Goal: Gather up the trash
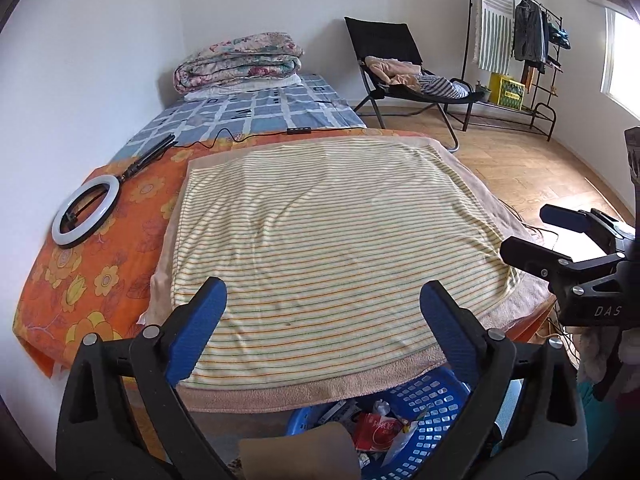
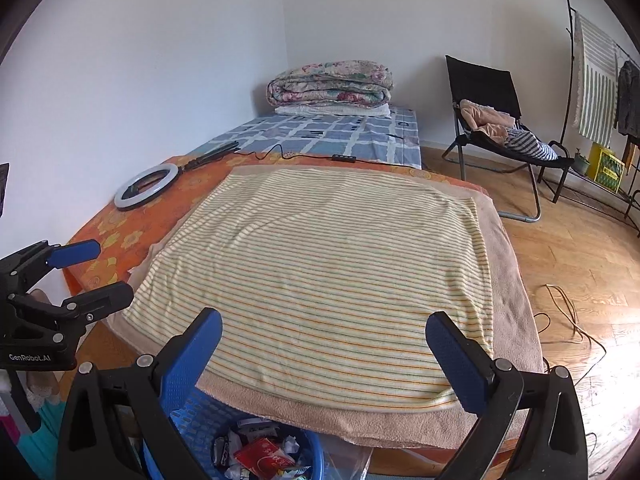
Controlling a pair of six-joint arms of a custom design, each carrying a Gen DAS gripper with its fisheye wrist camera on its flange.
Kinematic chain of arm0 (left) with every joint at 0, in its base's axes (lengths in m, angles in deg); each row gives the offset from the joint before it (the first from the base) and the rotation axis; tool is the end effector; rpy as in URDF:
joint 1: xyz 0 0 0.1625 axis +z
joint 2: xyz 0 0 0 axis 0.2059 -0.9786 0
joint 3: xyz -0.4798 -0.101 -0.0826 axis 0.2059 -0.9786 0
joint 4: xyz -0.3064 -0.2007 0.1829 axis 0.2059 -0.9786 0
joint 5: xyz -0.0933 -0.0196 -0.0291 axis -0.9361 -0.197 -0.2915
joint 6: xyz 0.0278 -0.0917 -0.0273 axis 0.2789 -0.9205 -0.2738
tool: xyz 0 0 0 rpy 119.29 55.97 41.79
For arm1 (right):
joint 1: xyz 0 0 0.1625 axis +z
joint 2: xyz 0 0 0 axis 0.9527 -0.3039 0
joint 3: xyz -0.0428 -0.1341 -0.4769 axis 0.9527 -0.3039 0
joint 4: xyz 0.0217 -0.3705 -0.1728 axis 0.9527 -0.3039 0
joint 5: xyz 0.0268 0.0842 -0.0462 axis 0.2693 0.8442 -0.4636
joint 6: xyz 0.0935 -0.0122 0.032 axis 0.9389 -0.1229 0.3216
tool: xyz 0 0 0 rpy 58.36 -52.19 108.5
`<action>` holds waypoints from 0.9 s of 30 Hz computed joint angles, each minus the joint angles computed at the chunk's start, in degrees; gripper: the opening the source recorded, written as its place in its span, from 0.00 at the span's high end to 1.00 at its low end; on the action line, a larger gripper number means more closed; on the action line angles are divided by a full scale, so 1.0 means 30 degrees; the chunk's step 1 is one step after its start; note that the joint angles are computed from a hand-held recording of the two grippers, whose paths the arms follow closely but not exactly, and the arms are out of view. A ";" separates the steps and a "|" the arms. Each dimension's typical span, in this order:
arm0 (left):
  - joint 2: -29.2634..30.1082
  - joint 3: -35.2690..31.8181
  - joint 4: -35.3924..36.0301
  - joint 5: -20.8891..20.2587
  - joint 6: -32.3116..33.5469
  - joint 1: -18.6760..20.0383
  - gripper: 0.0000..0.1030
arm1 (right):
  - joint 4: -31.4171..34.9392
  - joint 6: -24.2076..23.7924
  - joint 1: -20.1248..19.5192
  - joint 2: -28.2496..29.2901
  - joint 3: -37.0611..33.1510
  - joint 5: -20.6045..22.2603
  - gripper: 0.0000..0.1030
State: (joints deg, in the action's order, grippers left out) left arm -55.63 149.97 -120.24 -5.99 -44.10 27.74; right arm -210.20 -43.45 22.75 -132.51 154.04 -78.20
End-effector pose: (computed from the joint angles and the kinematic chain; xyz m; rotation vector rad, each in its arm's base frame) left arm -0.3231 -0.5600 0.1441 0.2435 2.1110 -1.0504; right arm 0.1740 -0.6409 0.2805 1.1180 -2.4233 0.7345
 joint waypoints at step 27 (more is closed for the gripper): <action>0.0506 -0.0641 -0.0568 -0.0416 0.0080 0.1015 0.01 | 0.0180 0.1044 -0.0607 0.1418 -0.1415 0.0017 0.00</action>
State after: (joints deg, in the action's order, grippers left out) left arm -54.11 148.05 -121.94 -7.24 -43.86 30.79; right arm -209.66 -40.32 20.93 -128.26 149.80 -78.15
